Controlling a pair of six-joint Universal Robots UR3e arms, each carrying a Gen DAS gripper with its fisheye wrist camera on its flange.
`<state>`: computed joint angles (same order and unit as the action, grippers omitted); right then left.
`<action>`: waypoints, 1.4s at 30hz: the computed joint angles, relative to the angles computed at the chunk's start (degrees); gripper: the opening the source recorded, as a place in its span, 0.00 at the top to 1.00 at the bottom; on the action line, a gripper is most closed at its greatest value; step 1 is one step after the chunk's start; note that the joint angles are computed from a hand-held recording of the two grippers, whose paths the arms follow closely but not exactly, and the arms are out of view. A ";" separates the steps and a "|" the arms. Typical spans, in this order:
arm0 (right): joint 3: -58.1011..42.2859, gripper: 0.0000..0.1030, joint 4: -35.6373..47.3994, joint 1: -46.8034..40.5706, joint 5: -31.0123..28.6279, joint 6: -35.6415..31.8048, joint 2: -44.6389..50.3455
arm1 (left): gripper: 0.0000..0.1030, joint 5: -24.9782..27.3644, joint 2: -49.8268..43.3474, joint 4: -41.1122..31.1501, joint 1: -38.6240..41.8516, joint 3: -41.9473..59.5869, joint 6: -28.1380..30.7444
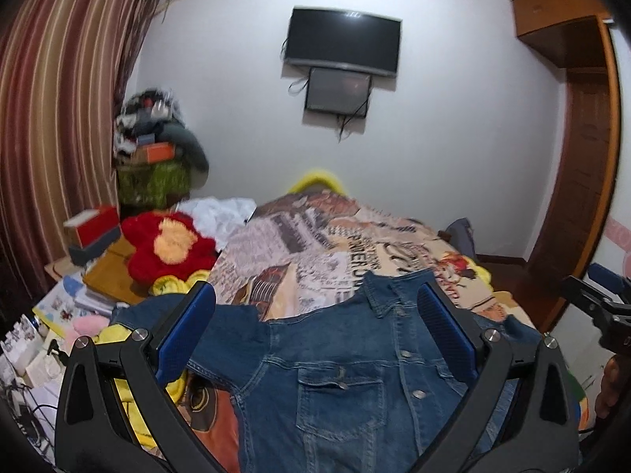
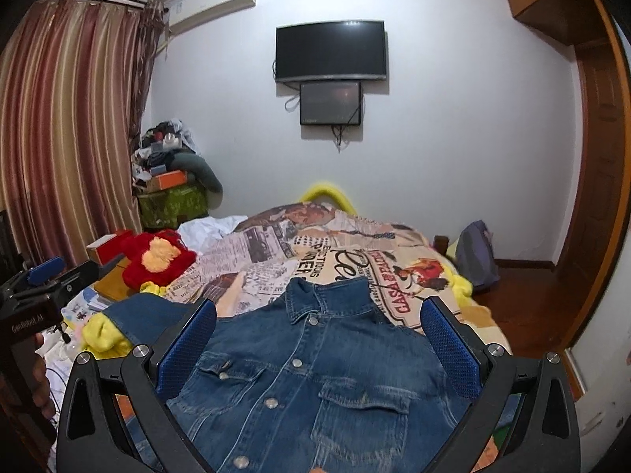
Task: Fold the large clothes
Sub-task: 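Grasp the denim jacket sleeve with the left gripper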
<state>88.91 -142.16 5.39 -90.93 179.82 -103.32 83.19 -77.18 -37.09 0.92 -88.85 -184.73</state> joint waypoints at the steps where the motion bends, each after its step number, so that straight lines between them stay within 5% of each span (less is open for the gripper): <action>1: -1.82 0.00 0.18 -0.85 0.97 0.23 2.62 | 0.00 0.10 -2.22 -0.30 0.83 1.47 0.15; 10: -17.69 0.00 5.18 -3.49 3.84 -2.19 23.86 | 0.00 5.66 -19.81 -1.52 7.05 9.79 3.91; 19: -33.69 0.00 18.00 -5.57 6.63 -1.23 42.81 | 0.00 -2.77 -23.01 -4.68 20.68 4.79 6.96; 31: -42.31 0.00 27.63 -6.04 10.22 -3.11 52.91 | 0.04 -22.58 -36.95 -21.76 34.63 15.18 2.63; 37: -44.20 0.00 28.96 -5.50 10.36 -3.49 54.14 | 0.23 -21.57 -43.91 -21.98 34.77 22.70 -0.73; 42: -43.05 0.00 28.36 -5.74 10.86 -3.31 53.01 | 0.49 -16.49 -48.24 -22.50 33.61 29.34 -2.73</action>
